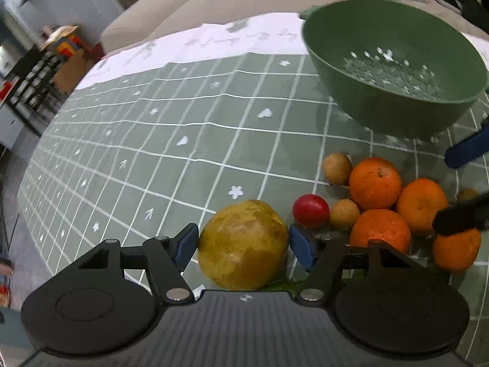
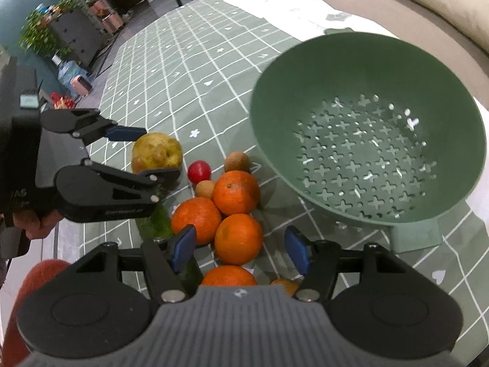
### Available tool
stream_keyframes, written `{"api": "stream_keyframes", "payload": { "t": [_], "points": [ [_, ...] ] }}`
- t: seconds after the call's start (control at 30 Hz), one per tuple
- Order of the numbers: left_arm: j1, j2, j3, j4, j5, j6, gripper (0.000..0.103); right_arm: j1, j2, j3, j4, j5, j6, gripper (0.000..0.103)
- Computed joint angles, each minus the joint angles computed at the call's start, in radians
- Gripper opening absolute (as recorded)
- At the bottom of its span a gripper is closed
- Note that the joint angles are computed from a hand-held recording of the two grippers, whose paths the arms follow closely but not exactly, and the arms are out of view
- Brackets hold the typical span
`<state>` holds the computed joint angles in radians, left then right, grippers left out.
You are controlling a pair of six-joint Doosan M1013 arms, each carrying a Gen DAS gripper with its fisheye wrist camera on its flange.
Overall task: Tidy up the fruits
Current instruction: 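Grasp the yellow pear with the left tool while the right tool grasps the cucumber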
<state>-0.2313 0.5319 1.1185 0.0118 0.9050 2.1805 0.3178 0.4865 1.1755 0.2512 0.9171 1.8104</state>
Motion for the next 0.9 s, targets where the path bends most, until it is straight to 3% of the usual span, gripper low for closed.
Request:
{"api": "stream_keyframes", "payload": {
  "t": [0.1,0.37,0.43,0.57,0.9],
  "points": [
    [0.005,-0.013,0.007,0.005,-0.013,-0.082,0.075,0.009,-0.006,0.006,-0.027,-0.016,-0.032,0.061],
    [0.042,-0.044,-0.02,-0.051,0.09,-0.236,0.075,0.039,-0.048,0.056,-0.043,-0.119,-0.166,0.059],
    [0.052,-0.054,-0.017,-0.064,0.113,-0.25,0.075,0.05,-0.051,0.06,-0.022,-0.132,-0.221,0.05],
    [0.059,-0.076,0.01,-0.048,0.119,-0.282,0.075,0.076,-0.035,0.04,0.004,-0.114,-0.353,0.035],
    [0.083,-0.103,0.056,-0.058,0.119,-0.343,0.075,0.129,0.052,-0.068,-0.125,-0.062,-0.596,0.034]
  ]
}}
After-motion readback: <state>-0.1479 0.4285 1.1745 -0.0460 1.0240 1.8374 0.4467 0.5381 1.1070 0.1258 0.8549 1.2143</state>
